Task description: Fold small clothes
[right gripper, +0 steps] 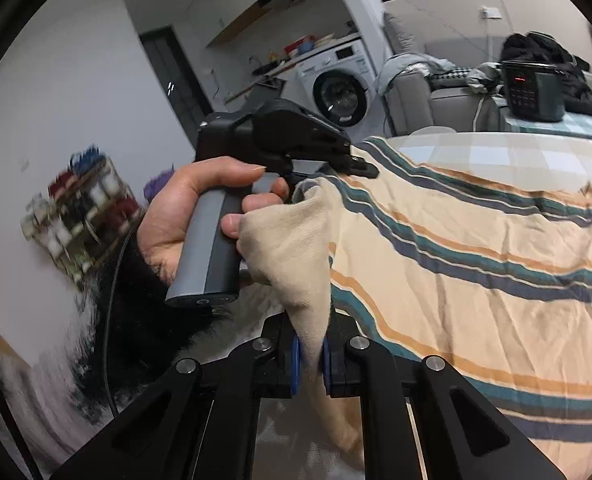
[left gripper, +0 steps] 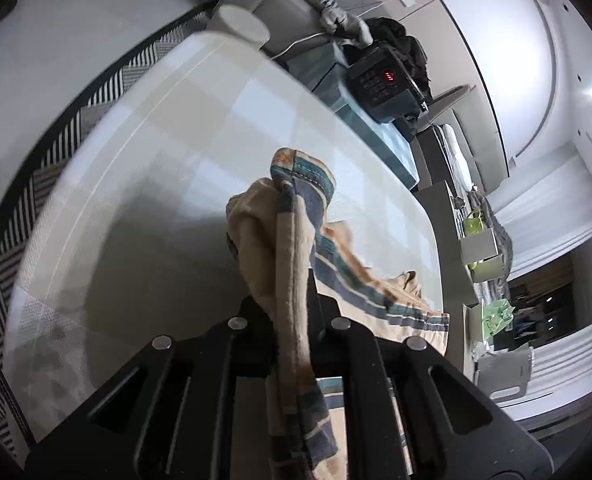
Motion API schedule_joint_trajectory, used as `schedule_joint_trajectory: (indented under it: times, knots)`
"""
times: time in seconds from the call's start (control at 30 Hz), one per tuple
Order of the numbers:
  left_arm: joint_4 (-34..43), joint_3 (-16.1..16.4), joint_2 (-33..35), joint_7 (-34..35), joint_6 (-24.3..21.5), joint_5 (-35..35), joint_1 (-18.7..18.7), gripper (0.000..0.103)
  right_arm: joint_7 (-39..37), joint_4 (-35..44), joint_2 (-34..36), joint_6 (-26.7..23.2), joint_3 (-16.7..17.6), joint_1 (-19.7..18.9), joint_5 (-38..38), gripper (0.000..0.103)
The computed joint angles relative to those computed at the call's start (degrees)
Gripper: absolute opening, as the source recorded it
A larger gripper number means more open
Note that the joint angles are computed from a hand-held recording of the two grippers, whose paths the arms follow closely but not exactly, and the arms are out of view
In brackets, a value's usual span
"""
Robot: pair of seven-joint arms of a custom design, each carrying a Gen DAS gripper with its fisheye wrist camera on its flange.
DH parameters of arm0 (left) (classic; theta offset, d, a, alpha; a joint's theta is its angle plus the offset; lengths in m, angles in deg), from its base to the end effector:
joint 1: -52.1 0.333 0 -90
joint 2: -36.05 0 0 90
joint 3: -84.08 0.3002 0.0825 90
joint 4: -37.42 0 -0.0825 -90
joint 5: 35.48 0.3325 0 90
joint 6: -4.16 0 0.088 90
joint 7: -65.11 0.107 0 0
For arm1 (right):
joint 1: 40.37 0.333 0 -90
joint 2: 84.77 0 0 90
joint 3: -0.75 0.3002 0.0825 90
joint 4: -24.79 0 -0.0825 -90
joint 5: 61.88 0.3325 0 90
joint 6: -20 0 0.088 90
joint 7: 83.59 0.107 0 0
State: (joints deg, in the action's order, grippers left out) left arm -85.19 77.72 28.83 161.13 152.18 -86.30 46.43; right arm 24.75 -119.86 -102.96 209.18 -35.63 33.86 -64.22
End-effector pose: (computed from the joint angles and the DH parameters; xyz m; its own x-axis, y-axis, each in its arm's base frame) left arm 0.5002 -0.0946 0.5243 0.1045 -0.7444 0.6595 -0.8444 -0.4168 -0.3366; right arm 0.3658 0.2604 0.5134 0.4644 -0.7826 -0.4145 -0.6492 0.0176 -0.7604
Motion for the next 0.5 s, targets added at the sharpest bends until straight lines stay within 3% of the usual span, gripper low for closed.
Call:
schedule_joint_trajectory:
  times: [0.1,0.17,0.23,0.37,0.5]
  knots:
    - [2.2,-1.6,-0.9,-4.4,0.1,5.4,-0.5,0.007,1.8,-3.0,-2.6,3.9,0.5,-1.7,-0.6,0.008]
    - [4.0,-2.7,-1.4,-7.7,0.2,8.9,-1.3,0.007,3.4,-5.6,-4.7,6.5,2.4,-5.0,-1.3,0.008]
    - [7.4,-4.1,-0.5,-11.5,0.2,13.3,-2.4,0.007,5.0,-8.9,-7.7,9.0,5.1,-9.4,-1.5,0.008]
    - [16.0,-7.3,3.2,-20.2,-0.9,23.4,-5.5,0.007,7.6,-14.3,-14.3,9.0,10.8,-18.8,-2.2,0.008]
    - [28.1,-10.0,11.0,-29.3,-3.2,34.5,-10.3,0.007,9.9,-20.1,-22.3,9.1,15.3,-28.5,-3.4,0.008]
